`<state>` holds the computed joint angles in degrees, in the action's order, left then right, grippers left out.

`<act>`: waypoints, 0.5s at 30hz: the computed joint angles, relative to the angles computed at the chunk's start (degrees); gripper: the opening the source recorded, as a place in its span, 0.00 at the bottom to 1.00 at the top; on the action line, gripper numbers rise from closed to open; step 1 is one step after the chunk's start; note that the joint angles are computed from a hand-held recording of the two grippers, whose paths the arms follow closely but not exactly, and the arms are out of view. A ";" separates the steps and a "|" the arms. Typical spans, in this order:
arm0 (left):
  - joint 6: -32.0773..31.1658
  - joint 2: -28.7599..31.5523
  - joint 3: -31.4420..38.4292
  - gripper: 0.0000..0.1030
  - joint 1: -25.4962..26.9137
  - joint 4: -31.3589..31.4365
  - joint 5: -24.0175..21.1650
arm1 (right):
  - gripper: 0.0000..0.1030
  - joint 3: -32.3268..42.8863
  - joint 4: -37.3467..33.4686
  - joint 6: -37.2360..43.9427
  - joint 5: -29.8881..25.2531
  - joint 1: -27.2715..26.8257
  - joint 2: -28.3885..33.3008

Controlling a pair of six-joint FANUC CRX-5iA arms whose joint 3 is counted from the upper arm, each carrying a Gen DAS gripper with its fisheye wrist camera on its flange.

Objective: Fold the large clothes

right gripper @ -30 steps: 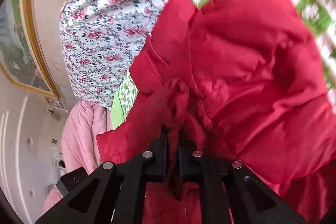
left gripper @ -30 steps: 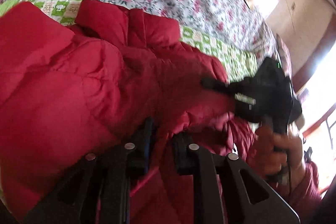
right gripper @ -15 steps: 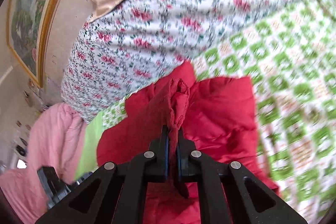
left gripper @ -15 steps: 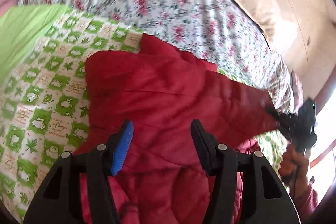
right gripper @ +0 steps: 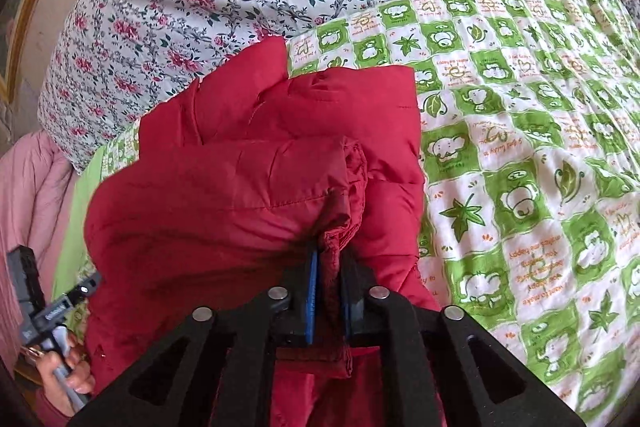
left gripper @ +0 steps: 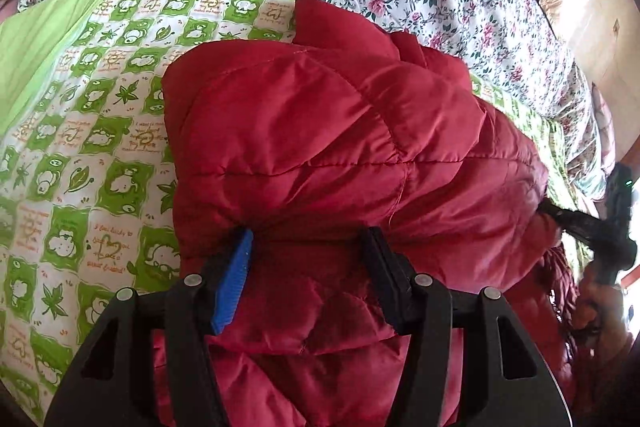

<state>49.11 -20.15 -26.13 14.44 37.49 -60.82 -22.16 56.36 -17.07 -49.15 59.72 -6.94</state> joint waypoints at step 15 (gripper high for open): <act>-2.27 -2.04 2.86 0.54 0.04 5.11 -2.72 | 0.30 10.46 -2.67 14.08 -5.54 1.47 9.16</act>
<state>46.83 -22.19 -23.27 14.48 42.60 -63.54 -11.70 53.69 -3.00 -54.69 61.19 2.21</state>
